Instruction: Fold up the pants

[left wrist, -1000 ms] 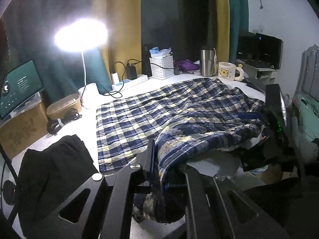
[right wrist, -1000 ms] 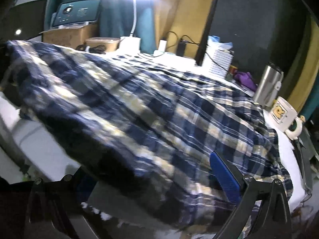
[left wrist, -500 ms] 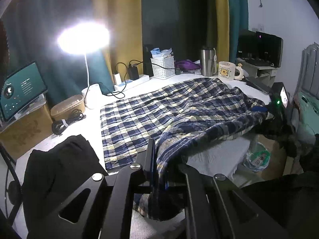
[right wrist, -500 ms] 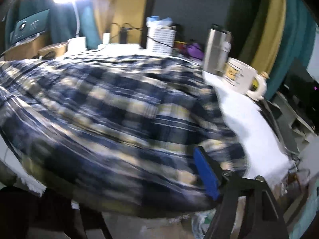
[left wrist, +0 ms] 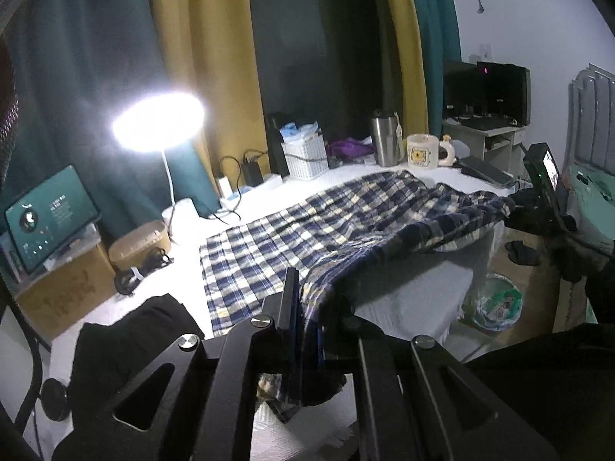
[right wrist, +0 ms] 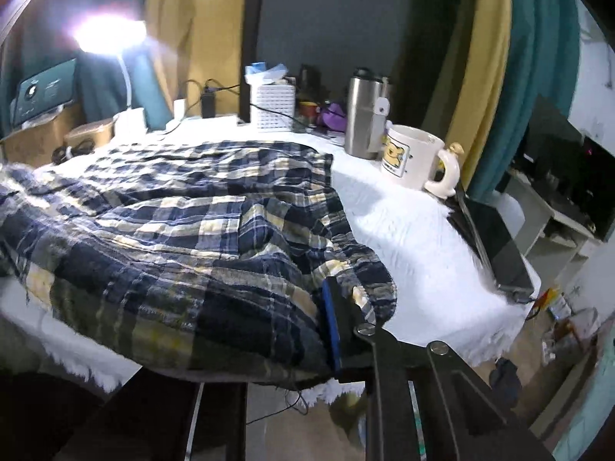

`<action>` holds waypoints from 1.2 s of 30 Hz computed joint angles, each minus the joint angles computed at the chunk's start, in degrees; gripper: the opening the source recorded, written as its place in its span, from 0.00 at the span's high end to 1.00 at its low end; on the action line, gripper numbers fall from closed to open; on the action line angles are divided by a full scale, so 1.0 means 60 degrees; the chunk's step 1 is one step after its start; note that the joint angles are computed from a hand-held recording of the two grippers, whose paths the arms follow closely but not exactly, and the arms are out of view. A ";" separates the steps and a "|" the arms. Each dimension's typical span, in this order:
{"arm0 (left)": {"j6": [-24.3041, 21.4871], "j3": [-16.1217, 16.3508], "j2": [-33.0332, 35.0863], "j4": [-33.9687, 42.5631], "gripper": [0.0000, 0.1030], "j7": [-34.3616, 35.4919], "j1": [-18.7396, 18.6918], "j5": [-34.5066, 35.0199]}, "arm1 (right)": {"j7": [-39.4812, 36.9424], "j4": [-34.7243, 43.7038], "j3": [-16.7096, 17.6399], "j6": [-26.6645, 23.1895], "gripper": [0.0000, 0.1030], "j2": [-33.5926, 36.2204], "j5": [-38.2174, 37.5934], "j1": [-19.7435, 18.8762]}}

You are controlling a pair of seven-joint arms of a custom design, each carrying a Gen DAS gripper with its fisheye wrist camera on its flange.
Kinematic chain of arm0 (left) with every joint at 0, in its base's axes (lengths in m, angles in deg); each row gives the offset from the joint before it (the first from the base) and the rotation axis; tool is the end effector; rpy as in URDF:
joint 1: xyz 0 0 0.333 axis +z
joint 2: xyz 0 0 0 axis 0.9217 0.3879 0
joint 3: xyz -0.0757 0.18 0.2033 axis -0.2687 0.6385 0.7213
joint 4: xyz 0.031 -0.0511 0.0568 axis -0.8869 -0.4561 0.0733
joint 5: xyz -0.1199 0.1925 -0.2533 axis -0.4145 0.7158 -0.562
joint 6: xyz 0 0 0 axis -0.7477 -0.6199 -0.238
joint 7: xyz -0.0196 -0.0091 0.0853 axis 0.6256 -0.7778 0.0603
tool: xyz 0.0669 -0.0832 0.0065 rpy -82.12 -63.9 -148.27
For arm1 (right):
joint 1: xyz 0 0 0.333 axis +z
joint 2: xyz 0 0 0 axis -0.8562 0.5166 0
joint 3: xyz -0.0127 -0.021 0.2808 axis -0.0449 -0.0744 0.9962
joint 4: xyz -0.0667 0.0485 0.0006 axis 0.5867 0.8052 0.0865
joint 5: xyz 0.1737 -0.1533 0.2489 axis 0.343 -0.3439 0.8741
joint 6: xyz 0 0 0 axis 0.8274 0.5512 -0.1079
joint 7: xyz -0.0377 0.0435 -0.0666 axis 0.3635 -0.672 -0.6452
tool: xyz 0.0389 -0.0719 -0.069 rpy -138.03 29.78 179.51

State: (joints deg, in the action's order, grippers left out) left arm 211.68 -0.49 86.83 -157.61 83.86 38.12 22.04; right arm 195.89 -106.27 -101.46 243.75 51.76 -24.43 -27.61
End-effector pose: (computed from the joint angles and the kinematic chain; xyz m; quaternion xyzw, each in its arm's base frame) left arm 0.6466 -0.3073 0.4136 -0.4107 0.7619 -0.3898 0.3145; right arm 0.6501 0.2779 0.3126 -0.6512 0.6226 -0.3338 0.2774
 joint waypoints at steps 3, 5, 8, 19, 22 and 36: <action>0.0360 0.0226 -0.0271 -0.0367 0.94 -0.0069 -0.0175 -0.0002 | 0.0650 -0.0498 -0.0533 0.0113 0.84 -0.0479 -0.0621 0.0465; 0.0608 0.0431 -0.0454 -0.0610 0.94 -0.0065 -0.0360 -0.0054 | 0.1413 -0.0818 -0.0908 0.0190 0.86 -0.0806 -0.1242 0.0754; 0.0938 0.0622 -0.0688 -0.0918 0.94 0.0114 -0.0574 -0.0202 | 0.2353 -0.1182 -0.1133 0.0137 0.86 -0.1232 -0.2131 0.0951; 0.2221 0.1649 -0.1442 -0.1951 0.94 0.1278 -0.1816 -0.1488 | 0.4757 -0.2178 -0.0991 -0.0363 0.86 -0.2521 -0.4891 0.1119; 0.2374 0.1831 -0.1546 -0.2079 0.94 0.1667 -0.2070 -0.1866 | 0.5294 -0.2384 -0.0842 -0.0601 0.86 -0.2817 -0.5547 0.1096; 0.2054 0.2138 -0.1106 -0.1352 0.94 0.3346 -0.2374 -0.3413 | 0.5501 -0.1994 0.0701 -0.0984 0.86 -0.2820 -0.6286 -0.0194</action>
